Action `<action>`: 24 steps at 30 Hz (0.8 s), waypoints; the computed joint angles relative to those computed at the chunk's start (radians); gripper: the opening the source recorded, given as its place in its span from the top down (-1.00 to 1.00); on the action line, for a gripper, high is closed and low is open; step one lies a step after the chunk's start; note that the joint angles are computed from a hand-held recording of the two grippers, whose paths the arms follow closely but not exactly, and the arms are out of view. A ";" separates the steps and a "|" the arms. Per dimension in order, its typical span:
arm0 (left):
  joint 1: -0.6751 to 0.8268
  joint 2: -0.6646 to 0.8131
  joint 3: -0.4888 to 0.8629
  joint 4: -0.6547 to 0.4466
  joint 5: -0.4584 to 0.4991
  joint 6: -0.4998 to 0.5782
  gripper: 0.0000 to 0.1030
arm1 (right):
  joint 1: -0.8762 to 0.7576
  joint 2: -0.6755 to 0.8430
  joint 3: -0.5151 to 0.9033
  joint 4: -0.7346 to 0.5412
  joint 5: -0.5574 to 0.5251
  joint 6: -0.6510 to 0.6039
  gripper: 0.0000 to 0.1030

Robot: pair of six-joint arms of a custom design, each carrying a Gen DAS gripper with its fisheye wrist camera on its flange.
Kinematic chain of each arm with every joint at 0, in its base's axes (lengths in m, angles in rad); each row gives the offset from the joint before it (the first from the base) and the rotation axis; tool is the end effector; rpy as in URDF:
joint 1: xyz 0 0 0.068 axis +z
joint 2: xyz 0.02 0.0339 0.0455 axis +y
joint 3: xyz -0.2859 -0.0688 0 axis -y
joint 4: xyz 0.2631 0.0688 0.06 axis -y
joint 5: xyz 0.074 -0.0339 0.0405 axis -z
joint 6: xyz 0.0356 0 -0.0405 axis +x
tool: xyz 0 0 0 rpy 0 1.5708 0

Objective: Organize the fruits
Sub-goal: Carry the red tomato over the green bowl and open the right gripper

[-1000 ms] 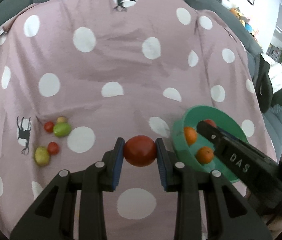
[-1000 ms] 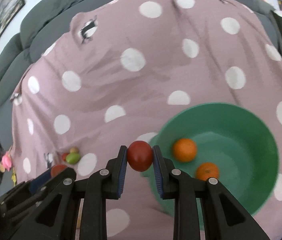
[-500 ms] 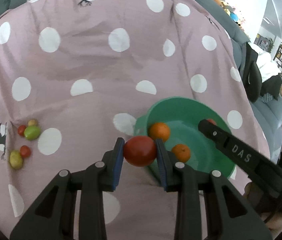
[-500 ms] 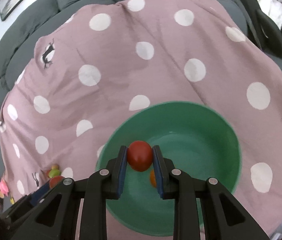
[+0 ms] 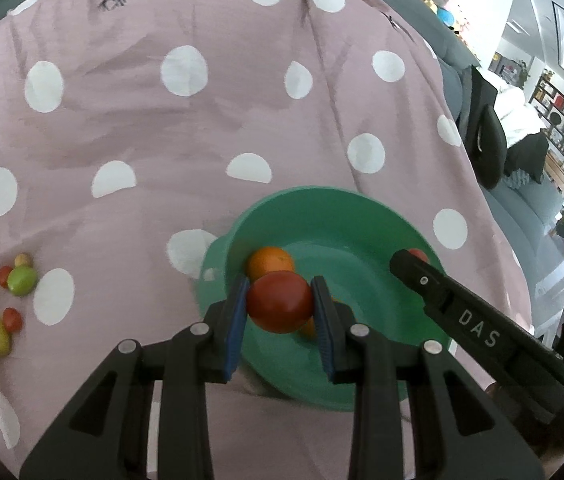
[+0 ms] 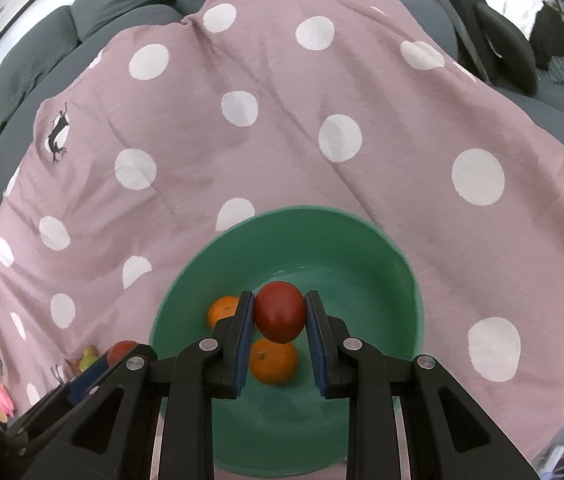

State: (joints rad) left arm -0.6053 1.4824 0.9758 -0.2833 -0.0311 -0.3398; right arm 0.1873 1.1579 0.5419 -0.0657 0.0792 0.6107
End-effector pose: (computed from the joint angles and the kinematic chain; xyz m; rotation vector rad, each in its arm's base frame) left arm 0.2729 -0.1875 0.2453 0.3025 2.3813 -0.4164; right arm 0.2360 0.0419 0.2033 0.5193 2.2120 0.3375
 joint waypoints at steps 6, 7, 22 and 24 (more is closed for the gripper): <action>-0.026 0.055 0.023 0.019 -0.006 0.002 0.39 | -0.021 0.013 0.002 -0.002 -0.012 0.001 0.48; -0.027 0.060 0.026 0.020 -0.003 0.002 0.39 | -0.023 0.014 0.002 -0.002 -0.013 0.001 0.48; -0.052 0.117 0.042 0.029 0.008 0.007 0.39 | -0.067 0.024 -0.002 -0.017 -0.035 0.011 0.48; -0.056 0.121 0.043 0.029 0.001 0.010 0.39 | -0.066 0.029 0.001 -0.019 -0.037 0.011 0.48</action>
State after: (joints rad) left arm -0.6617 1.6035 1.0192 -0.2539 -0.0300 -0.3298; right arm 0.1210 1.1867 0.5430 -0.0848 0.0423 0.6220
